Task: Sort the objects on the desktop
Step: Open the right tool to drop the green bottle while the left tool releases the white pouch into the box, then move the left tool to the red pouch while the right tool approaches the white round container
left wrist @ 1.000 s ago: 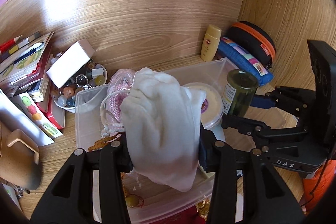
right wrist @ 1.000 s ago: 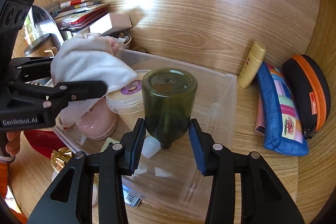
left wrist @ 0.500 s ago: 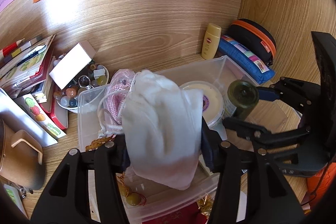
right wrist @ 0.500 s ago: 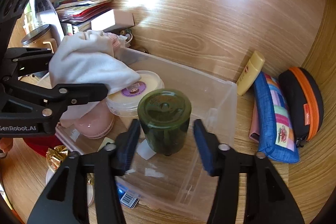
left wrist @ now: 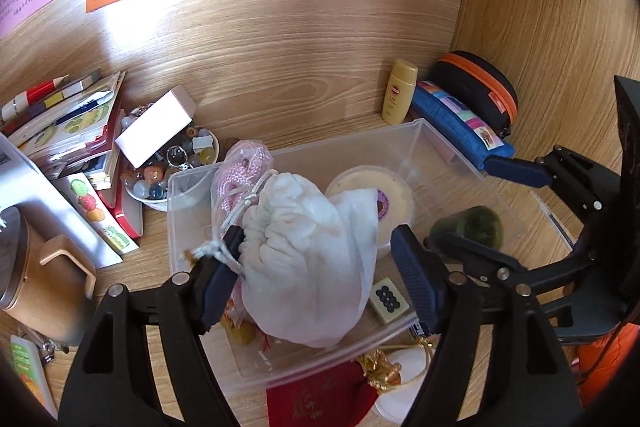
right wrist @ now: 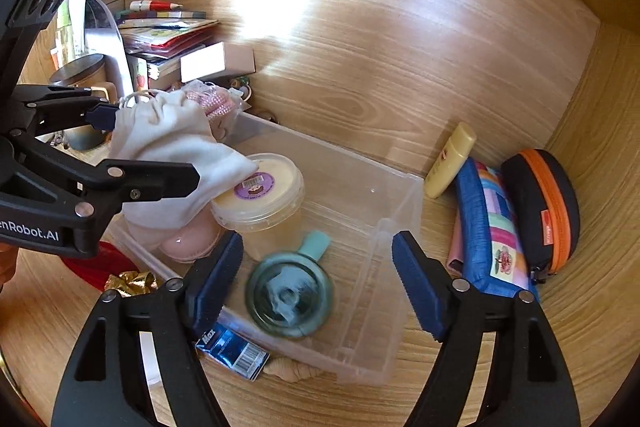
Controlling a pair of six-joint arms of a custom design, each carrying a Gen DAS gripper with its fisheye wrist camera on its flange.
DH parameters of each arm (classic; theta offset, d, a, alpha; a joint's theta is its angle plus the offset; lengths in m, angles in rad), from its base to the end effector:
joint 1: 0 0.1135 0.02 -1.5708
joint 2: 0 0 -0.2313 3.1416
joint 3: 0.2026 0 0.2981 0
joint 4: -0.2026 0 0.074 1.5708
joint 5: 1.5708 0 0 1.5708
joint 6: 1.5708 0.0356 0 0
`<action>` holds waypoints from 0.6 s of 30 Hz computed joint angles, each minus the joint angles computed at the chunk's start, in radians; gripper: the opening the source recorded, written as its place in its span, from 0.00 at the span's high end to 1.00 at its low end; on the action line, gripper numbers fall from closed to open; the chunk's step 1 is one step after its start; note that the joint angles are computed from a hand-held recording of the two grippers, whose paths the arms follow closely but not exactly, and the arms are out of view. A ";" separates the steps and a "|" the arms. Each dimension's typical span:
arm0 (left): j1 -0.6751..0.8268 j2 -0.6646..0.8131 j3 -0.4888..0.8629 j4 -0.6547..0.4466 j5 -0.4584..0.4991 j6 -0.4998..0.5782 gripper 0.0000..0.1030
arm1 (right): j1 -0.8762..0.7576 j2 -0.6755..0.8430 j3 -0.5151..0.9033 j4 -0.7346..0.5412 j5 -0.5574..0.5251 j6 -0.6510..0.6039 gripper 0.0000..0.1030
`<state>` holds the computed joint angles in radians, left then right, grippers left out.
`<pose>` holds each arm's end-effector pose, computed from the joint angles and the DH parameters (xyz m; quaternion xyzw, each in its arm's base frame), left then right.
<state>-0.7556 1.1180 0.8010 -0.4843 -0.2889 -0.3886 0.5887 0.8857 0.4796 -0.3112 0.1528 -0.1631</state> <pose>0.2182 -0.1916 0.2098 0.1143 0.9117 -0.0889 0.3845 0.2092 0.1331 0.1606 -0.3038 0.8559 0.0192 0.4181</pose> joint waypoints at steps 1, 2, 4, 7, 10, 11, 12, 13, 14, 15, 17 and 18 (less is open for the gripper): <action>-0.006 -0.005 -0.001 -0.007 -0.012 -0.005 0.22 | 0.004 -0.015 -0.005 -0.009 0.007 0.001 0.27; -0.012 -0.014 -0.004 -0.014 -0.026 -0.010 0.20 | 0.008 -0.029 -0.011 -0.016 0.013 0.002 0.25; -0.020 -0.040 -0.014 -0.025 -0.036 -0.015 0.16 | 0.014 -0.063 -0.025 -0.030 0.021 0.005 0.24; -0.029 -0.063 -0.016 -0.054 -0.039 -0.026 0.14 | 0.025 -0.108 -0.042 -0.056 0.036 0.011 0.24; -0.054 -0.090 -0.022 -0.084 -0.089 -0.038 0.09 | 0.032 -0.163 -0.056 -0.095 0.044 0.022 0.24; -0.062 -0.104 -0.026 -0.091 -0.102 -0.040 0.09 | 0.033 -0.192 -0.065 -0.110 0.039 0.023 0.24; -0.068 -0.116 -0.030 -0.098 -0.108 -0.040 0.08 | 0.035 -0.218 -0.074 -0.121 0.039 0.024 0.24; -0.076 -0.130 -0.034 -0.104 -0.116 -0.043 0.08 | 0.037 -0.249 -0.083 -0.135 0.040 0.025 0.24; -0.083 -0.140 -0.037 -0.110 -0.123 -0.046 0.08 | 0.039 -0.273 -0.089 -0.148 0.041 0.026 0.22; -0.091 -0.147 -0.037 -0.118 -0.134 -0.048 0.08 | 0.042 -0.300 -0.096 -0.162 0.047 0.028 0.20; -0.109 -0.165 -0.041 -0.135 -0.157 -0.053 0.07 | 0.048 -0.359 -0.111 -0.190 0.057 0.030 0.16; -0.119 -0.172 -0.044 -0.142 -0.169 -0.056 0.07 | 0.051 -0.385 -0.119 -0.205 0.060 0.031 0.16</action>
<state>-0.8742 0.9457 0.7571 -0.6266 -0.4579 -0.4448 0.6397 0.5004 0.3610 -0.5159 0.2126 -0.1322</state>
